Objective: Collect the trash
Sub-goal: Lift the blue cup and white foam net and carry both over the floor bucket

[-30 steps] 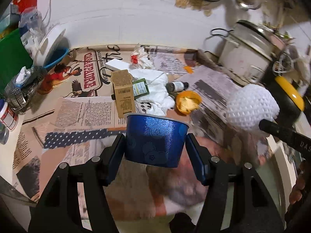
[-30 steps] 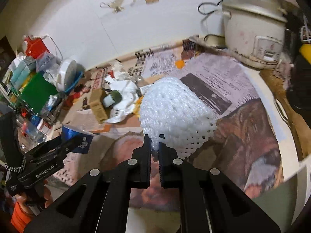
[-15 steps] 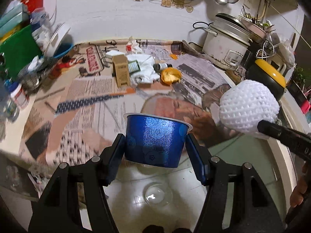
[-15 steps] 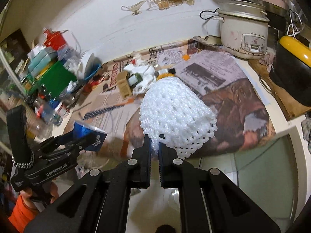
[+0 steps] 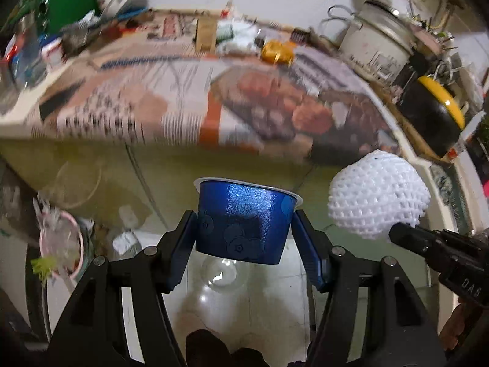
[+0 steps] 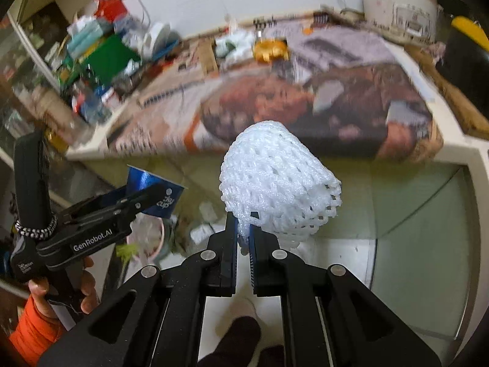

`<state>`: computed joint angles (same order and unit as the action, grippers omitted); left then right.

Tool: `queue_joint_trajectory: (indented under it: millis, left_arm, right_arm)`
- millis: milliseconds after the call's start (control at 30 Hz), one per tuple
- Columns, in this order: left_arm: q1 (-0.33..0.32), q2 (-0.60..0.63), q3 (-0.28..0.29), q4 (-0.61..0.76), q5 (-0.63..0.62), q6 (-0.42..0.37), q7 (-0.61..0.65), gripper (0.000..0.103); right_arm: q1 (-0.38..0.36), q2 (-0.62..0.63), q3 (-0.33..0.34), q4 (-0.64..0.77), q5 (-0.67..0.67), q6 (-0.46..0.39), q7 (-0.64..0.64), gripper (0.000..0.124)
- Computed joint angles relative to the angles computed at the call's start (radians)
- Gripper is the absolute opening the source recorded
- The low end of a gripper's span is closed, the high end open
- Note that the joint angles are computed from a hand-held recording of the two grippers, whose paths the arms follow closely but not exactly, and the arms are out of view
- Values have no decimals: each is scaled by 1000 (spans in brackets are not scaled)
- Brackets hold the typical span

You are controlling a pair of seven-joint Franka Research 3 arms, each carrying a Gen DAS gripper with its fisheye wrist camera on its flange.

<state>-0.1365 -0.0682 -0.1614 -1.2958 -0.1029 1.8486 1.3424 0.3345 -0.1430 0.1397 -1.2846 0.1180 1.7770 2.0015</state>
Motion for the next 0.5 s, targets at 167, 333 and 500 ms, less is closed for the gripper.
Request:
queue_joint_trajectory:
  millis: [167, 333, 500]
  left_arm:
    - [-10, -83, -2, -202, 5, 42, -28, 62]
    - [-20, -129, 6, -388, 16, 108, -3, 62]
    - [-28, -157, 21, -597, -5, 257, 46, 62]
  right_arm:
    - [-4, -81, -15, -207, 76, 70, -42, 6]
    - [-10, -114, -9, -389, 114, 159, -56, 6]
    - [-8, -130, 6, -573, 116, 295, -52, 6]
